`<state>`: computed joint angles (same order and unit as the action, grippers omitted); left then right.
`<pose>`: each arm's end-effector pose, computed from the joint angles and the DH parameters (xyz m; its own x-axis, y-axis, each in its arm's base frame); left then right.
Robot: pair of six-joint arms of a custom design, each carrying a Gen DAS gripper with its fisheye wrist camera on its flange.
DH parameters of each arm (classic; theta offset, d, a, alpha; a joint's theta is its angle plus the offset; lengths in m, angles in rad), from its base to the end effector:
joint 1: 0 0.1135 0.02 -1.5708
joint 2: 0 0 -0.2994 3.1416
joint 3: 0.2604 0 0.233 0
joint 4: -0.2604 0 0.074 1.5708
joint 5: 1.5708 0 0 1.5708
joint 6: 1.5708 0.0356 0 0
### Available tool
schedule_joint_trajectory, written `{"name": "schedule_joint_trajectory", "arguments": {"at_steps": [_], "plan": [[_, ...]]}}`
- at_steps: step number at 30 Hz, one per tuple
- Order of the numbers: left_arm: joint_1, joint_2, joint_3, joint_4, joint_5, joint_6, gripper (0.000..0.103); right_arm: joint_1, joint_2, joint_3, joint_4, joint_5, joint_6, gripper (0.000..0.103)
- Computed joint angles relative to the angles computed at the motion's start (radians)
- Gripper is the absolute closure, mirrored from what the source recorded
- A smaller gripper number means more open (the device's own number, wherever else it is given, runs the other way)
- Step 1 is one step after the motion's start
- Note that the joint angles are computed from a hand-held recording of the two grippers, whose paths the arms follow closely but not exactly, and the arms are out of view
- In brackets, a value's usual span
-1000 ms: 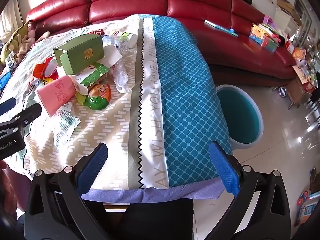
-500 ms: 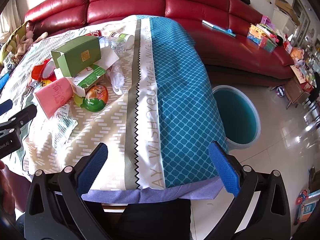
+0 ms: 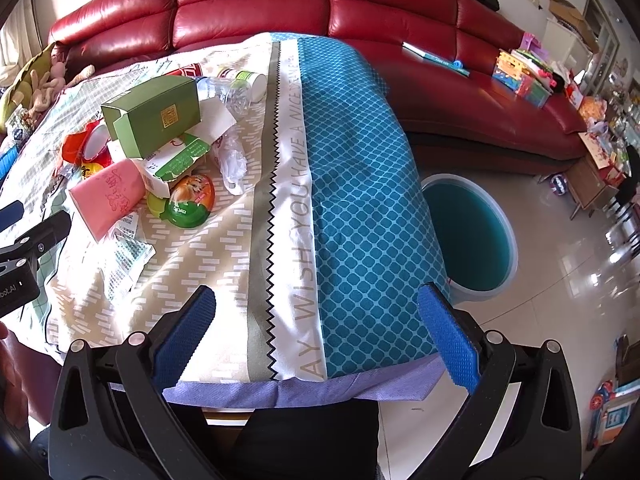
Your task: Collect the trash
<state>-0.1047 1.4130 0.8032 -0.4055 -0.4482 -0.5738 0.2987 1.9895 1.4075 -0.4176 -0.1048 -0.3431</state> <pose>0.2481 -0.0106 0.2393 -0.6374 -0.4249 -0.6428 -0.5704 0.8210 0.0229 0.4022 0.1277 0.2214 -0.6405 -0.5473 -0.5387 -0.5970 0.7961 -0.0990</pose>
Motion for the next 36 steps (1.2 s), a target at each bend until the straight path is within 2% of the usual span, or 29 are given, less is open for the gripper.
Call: {"name": "schedule_joint_trajectory", "arguments": {"at_steps": [21, 36], "plan": [[0.015, -0.005, 0.009, -0.013, 0.018, 0.001, 0.004, 0.006, 0.010, 0.003, -0.006, 0.013, 0.001, 0.006], [0.055, -0.029, -0.039, 0.028, 0.050, 0.015, 0.004, 0.006, 0.017, 0.011, -0.006, 0.024, 0.007, 0.006]]}}
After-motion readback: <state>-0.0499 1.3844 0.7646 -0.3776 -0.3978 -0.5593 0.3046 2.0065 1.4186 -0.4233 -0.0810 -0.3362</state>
